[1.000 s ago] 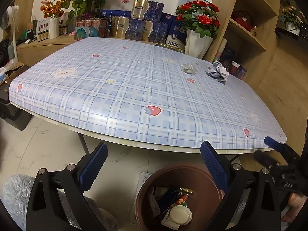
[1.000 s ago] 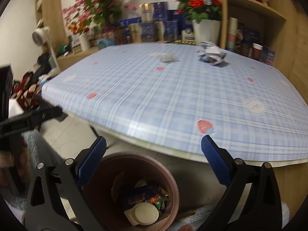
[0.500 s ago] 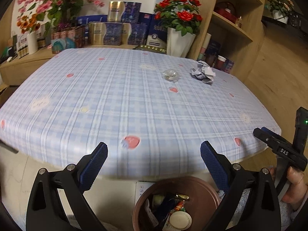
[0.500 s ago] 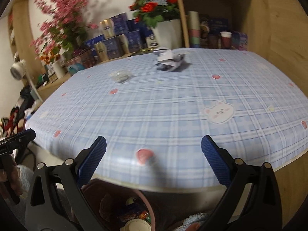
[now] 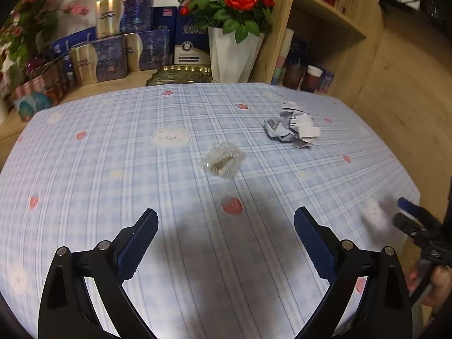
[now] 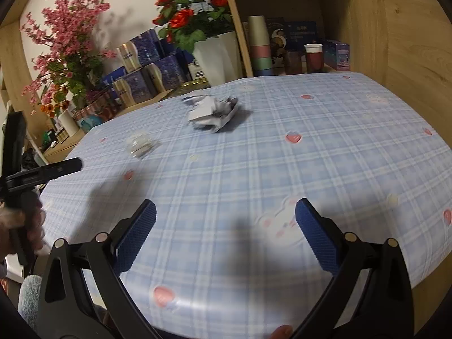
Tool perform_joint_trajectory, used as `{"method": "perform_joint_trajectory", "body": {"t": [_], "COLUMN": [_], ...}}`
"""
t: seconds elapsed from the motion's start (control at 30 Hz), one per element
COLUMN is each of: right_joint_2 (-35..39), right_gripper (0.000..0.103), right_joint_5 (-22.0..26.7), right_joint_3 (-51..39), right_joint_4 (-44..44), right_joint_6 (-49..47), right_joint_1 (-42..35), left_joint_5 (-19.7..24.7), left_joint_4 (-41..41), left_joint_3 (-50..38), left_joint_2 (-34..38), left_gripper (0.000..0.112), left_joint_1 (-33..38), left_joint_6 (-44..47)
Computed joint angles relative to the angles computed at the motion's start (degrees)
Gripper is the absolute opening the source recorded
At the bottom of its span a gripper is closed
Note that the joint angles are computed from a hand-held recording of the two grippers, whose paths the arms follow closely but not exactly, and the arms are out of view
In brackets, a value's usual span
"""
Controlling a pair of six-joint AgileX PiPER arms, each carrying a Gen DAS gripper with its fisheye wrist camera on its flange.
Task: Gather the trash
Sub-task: 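Raise both tools over the table toward the clear packet and crumpled paper, then grasp the clear plastic packet with the left tool while the right tool grasps the crumpled white paper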
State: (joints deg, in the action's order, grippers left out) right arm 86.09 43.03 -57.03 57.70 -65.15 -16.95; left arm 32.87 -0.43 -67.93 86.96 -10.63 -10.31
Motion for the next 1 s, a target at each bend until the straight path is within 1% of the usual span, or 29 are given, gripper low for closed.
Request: {"method": "perform_joint_trajectory", "body": {"t": [0.1,0.17,0.2,0.27,0.33,0.43,0.5,0.53,0.57,0.6,0.63,0.7,0.83,0.93,1.0], "right_joint_2": [2.8,4.59,5.57,7.14,8.68,10.2,11.3,11.7,12.18,12.78,13.37,14.9,19.06,21.97,24.94], "right_gripper": [0.097,0.097,0.097,0.097,0.097,0.097,0.097,0.097,0.097,0.097,0.097,0.097,0.097,0.097,0.097], "right_joint_5": [-0.54,-0.48,-0.4,0.11,0.57,1.05,1.56,1.84,2.08,2.35,2.58,3.09,5.29,4.78,4.2], "right_joint_3": [-3.72,-6.11,-7.44,-9.64,-11.82,-14.17,-15.98,-16.68,-17.4,-18.31,-19.22,-21.52,-28.49,-33.59,-38.4], "right_joint_4": [-1.77,-3.0,-3.68,-4.69,-6.22,-7.56,-8.22,-8.27,-8.2,-8.22,-8.5,-9.49,-12.07,-13.48,-16.34], "right_joint_6": [2.21,3.77,4.66,6.0,7.57,9.16,10.2,10.5,10.62,10.82,11.29,12.76,17.6,19.87,23.27], "right_joint_1": [0.61,0.88,1.04,1.23,1.72,2.52,3.15,3.38,3.62,3.97,4.34,5.33,7.79,10.31,12.58], "left_joint_5": [1.26,2.38,3.66,5.39,8.54,11.24,12.99,13.32,12.19,10.6,9.73,7.28,4.22,2.71,1.7], "left_joint_4": [-1.89,-1.24,-1.23,-1.09,-2.8,-4.27,-5.35,-5.83,-5.57,-7.54,-9.41,-11.43,-15.4,-19.61,-21.94], "left_joint_3": [-6.53,-10.46,-13.46,-16.76,-22.36,-27.53,-29.79,-29.87,-28.63,-26.48,-24.95,-20.63,-13.99,-9.59,-6.72], "left_joint_2": [6.91,10.93,13.75,16.77,21.3,25.55,27.53,27.85,27.19,26.07,25.19,22.42,16.97,12.86,10.02], "left_gripper": [0.093,0.089,0.089,0.083,0.079,0.076,0.063,0.045,0.042,0.038,0.027,0.023,0.017,0.017,0.017], "left_joint_1": [0.7,0.54,0.53,0.57,1.52,2.46,2.92,3.12,3.05,3.54,3.87,4.36,4.79,5.97,6.91], "left_joint_6": [3.53,4.72,6.14,7.3,8.5,8.72,9.12,9.46,9.34,10.99,12.32,14.13,19.36,22.6,24.05]}}
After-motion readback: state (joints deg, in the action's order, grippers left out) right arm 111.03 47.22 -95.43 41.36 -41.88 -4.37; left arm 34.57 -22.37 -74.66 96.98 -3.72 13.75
